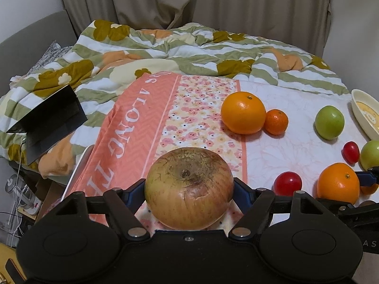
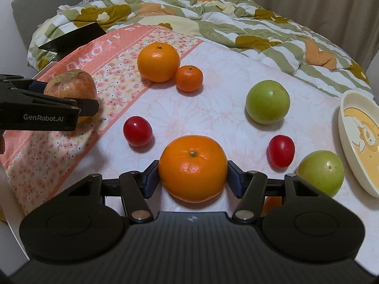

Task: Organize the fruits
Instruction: 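Grasp the large pale apple with the left tool while the right tool grasps the orange, then carry the apple and orange toward the white plate with both tools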

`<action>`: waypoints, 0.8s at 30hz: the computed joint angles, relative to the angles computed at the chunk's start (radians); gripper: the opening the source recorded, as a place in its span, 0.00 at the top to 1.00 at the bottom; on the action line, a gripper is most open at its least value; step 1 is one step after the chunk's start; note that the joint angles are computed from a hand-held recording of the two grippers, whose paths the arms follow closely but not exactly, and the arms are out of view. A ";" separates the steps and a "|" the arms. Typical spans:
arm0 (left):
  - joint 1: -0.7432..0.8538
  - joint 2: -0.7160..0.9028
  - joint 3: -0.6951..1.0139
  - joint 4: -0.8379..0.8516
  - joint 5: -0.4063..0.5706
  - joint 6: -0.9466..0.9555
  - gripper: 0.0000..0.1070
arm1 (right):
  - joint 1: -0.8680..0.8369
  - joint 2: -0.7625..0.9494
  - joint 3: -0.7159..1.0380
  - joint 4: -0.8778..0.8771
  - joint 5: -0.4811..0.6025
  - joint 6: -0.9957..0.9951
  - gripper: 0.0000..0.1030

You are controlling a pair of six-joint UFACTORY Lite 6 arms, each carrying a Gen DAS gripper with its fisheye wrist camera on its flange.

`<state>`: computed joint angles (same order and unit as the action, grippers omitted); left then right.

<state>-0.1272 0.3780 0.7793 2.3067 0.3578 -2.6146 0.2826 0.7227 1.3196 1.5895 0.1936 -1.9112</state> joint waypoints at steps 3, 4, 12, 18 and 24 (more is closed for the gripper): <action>-0.004 -0.020 -0.022 0.006 0.006 -0.009 0.26 | 0.001 -0.022 -0.026 0.054 0.000 -0.050 0.28; -0.006 -0.032 -0.033 0.006 0.006 -0.011 0.26 | -0.001 -0.030 -0.031 0.052 0.002 -0.044 0.28; -0.048 -0.192 -0.099 -0.120 -0.013 0.104 0.26 | -0.018 -0.180 -0.129 -0.003 0.011 0.052 0.28; -0.101 -0.317 -0.093 -0.278 -0.054 0.273 0.26 | -0.047 -0.342 -0.206 -0.166 0.001 0.260 0.28; -0.155 -0.377 -0.025 -0.406 -0.107 0.446 0.26 | -0.132 -0.501 -0.274 -0.360 0.022 0.494 0.28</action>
